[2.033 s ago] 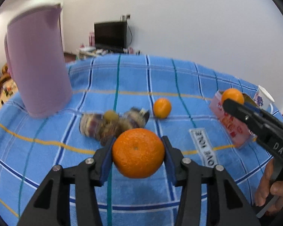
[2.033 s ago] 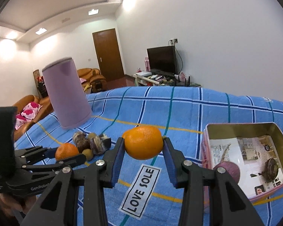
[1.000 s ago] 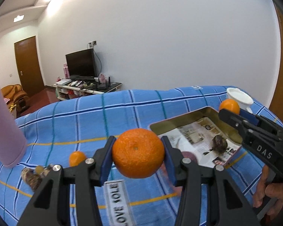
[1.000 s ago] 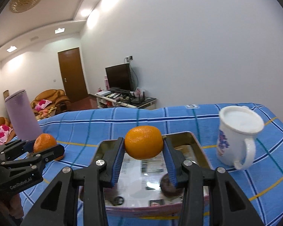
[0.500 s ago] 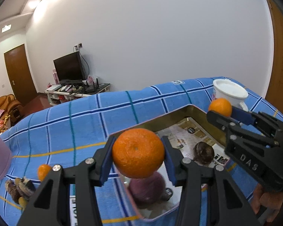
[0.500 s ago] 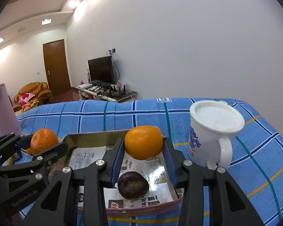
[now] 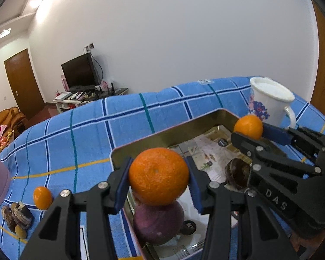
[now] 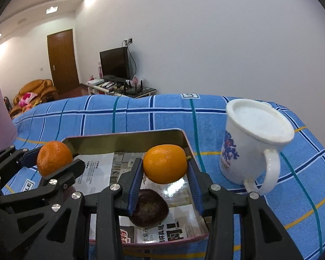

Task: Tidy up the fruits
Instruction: 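Carry both oranges into the pink tin box and open both tools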

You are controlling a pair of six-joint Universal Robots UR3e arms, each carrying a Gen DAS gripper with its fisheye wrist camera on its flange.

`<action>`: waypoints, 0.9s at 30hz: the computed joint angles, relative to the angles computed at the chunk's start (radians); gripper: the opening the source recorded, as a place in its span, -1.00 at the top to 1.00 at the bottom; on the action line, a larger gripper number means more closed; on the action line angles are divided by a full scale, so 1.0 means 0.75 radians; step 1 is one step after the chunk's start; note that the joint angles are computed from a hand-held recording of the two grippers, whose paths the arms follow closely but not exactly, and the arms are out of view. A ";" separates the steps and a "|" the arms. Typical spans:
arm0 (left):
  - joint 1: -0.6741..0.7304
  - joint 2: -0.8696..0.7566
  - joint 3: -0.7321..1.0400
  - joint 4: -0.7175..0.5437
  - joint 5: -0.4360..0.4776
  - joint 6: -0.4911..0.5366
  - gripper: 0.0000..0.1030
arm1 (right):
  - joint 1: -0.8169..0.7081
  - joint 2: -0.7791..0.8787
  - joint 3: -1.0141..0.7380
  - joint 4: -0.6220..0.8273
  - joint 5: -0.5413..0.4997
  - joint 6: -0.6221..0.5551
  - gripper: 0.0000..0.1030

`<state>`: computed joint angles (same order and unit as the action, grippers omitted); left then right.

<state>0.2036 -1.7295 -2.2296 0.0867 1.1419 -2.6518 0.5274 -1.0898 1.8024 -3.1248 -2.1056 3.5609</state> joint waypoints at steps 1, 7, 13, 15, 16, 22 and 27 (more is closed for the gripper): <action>-0.007 -0.006 -0.003 0.021 0.012 0.000 0.04 | 0.002 0.004 -0.008 0.008 0.001 -0.002 0.17; -0.055 -0.034 -0.020 0.111 0.079 0.001 0.04 | -0.027 -0.001 -0.015 0.061 0.073 0.011 0.16; -0.095 -0.099 0.023 0.124 0.151 0.005 0.02 | -0.092 -0.015 0.000 0.100 0.201 0.044 0.16; -0.104 -0.108 0.046 0.095 0.174 -0.004 0.00 | -0.087 -0.010 -0.007 0.108 0.193 0.044 0.16; -0.106 -0.114 0.053 0.098 0.184 -0.012 -0.02 | -0.084 -0.008 -0.007 0.105 0.191 0.040 0.16; -0.092 -0.128 0.064 0.119 0.219 -0.067 -0.41 | -0.075 -0.009 -0.005 0.101 0.179 0.049 0.16; -0.052 -0.093 -0.017 0.211 0.167 -0.048 -0.78 | -0.063 -0.026 0.065 -0.044 0.170 0.040 0.12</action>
